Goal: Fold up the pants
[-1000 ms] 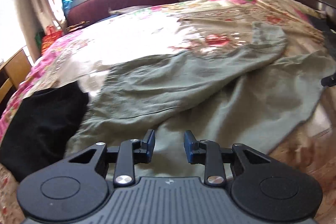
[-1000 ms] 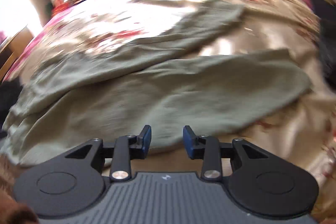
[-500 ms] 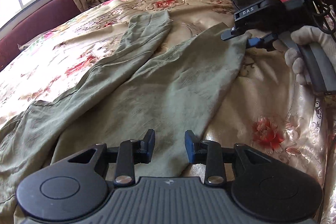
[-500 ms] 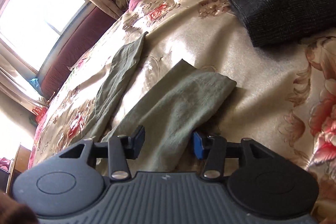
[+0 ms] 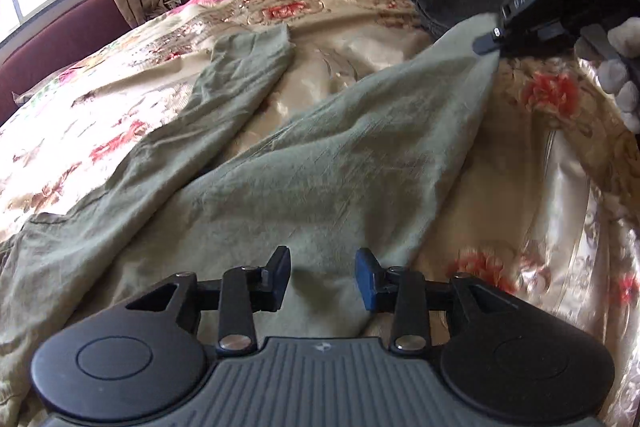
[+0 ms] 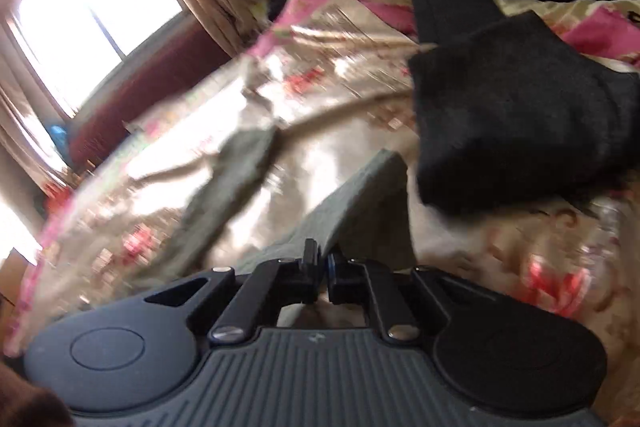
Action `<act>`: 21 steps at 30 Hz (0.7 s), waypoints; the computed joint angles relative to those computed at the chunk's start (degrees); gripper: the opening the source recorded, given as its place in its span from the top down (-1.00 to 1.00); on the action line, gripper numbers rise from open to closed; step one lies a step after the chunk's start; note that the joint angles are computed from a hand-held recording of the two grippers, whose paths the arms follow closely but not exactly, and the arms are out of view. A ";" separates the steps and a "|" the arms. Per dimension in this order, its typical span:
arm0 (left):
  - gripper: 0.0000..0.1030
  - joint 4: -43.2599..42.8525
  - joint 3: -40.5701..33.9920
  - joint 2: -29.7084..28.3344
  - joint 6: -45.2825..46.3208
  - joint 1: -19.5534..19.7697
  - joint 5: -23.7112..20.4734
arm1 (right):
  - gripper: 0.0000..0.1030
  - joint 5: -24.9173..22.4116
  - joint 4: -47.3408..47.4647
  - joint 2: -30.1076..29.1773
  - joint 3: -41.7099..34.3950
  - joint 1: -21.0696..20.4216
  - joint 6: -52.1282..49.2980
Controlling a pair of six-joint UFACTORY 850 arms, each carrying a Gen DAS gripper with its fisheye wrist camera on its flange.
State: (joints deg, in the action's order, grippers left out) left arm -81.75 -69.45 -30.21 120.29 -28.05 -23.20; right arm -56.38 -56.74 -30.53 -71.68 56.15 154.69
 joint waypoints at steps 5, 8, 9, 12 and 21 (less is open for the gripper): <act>0.00 -3.86 2.25 2.47 6.48 3.11 -0.99 | 0.80 -5.02 5.06 -1.70 -3.17 1.32 -3.73; 0.00 -7.28 0.95 2.10 10.16 5.88 0.47 | 0.75 -8.11 3.72 -4.37 -8.95 0.49 -16.18; -0.01 -7.91 0.20 1.74 10.49 6.70 1.24 | 0.69 -6.79 2.28 -5.18 -10.69 -0.28 -20.12; -0.01 -9.51 -3.71 -0.52 10.04 9.37 4.49 | 0.28 0.28 -4.02 -8.92 -17.09 -3.21 -30.63; -0.28 -13.49 -19.88 -10.71 13.37 15.38 11.68 | 0.15 19.42 11.21 -34.63 -59.87 -12.17 -81.66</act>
